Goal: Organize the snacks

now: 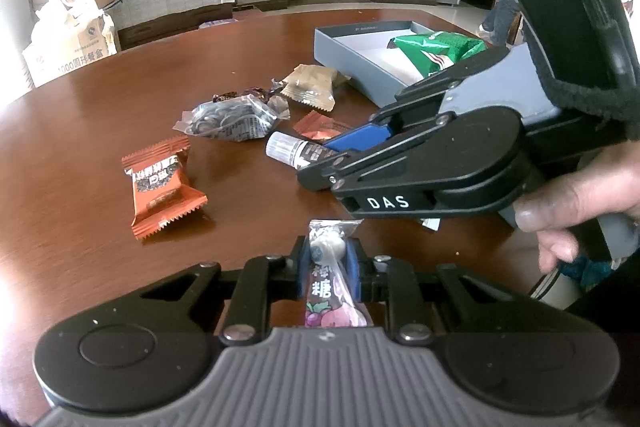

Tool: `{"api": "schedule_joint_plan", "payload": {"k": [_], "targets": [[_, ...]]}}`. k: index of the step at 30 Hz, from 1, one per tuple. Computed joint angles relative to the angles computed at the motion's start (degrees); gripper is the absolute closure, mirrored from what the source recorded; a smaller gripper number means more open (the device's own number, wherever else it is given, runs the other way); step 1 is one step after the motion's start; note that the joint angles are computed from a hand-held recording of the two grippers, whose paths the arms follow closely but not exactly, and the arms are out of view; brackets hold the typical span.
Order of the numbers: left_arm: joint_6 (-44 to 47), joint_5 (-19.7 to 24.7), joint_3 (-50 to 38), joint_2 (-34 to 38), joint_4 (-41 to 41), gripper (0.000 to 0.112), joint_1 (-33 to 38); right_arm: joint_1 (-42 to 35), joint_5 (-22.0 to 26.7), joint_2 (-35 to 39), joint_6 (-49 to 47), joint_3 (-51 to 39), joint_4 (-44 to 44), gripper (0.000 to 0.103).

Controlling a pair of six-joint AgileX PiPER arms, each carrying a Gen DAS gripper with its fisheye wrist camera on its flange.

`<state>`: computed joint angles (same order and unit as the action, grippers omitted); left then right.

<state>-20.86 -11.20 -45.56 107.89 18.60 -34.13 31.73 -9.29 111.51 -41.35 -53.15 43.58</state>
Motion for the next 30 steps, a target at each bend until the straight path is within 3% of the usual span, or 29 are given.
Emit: {"api": "schedule_joint_plan", "payload": {"k": [16, 24, 30], "targets": [[6.9, 0.1, 0.4, -1.3, -7.9, 0.095, -0.2, 0.1, -1.1, -1.9, 5.6, 1.2, -4.6, 0.078], [10.5, -0.8, 1.5, -2.6, -12.5, 0.095, -0.3, -0.8, -3.4, -5.0, 20.3, 4.2, -17.9, 0.079], [13.0, -1.1, 1.9, -3.5, -15.7, 0.095, -0.4, -1.5, -4.2, -6.6, 24.6, 5.3, -22.0, 0.079]]}}
